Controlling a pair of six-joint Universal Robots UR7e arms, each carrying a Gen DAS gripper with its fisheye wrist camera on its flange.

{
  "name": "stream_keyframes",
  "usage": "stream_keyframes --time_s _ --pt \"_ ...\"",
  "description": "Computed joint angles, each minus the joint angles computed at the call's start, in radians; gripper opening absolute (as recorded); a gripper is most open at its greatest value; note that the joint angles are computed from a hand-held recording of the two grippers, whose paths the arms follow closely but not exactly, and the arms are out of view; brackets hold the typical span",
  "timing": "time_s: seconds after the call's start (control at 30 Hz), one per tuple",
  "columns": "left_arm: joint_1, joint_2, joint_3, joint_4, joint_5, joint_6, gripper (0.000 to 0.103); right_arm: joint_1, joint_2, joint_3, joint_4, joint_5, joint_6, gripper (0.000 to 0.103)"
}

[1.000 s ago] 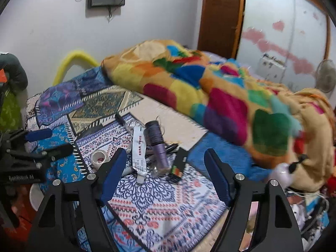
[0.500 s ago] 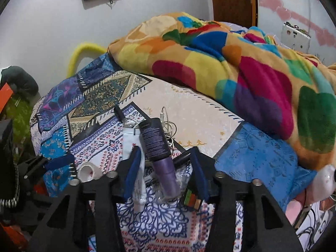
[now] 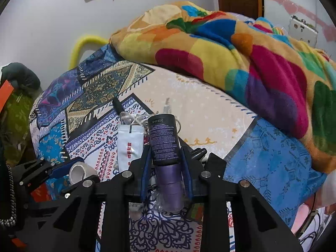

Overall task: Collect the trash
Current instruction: 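Carry the tape roll and tube with both grippers over the white bucket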

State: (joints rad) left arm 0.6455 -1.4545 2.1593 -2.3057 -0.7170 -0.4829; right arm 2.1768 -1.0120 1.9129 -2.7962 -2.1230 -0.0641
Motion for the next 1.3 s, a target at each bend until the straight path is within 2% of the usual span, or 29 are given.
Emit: stream_keyframes --time_s 0.23,0.33,0.63,0.83,1.07,1.2,1.3 --pt "-0.024 -0.054 -0.014 0.043 -0.027 -0.028 0.038 0.041 -0.027 0.002 -0.013 -0.036 0.050 0.024" --pt "-0.049 -0.088 -0.018 0.077 -0.015 -0.043 0.038 0.066 -0.042 0.001 -0.007 -0.051 0.070 0.024" --pt "-0.133 -0.204 -0.043 0.227 0.014 -0.111 0.038 0.150 -0.071 -0.024 0.056 -0.111 0.144 0.024" --pt "-0.194 -0.303 -0.073 0.386 0.036 -0.194 0.038 0.219 -0.077 -0.056 0.099 -0.136 0.188 0.024" --pt "-0.292 -0.436 -0.120 0.702 0.086 -0.374 0.038 0.310 -0.051 -0.114 0.158 -0.162 0.220 0.024" --pt "-0.363 -0.513 -0.157 0.951 0.097 -0.545 0.038 0.364 -0.024 -0.139 0.183 -0.171 0.232 0.024" --pt "-0.418 -0.557 -0.191 1.147 0.092 -0.678 0.038 0.391 -0.008 -0.153 0.209 -0.149 0.250 0.024"
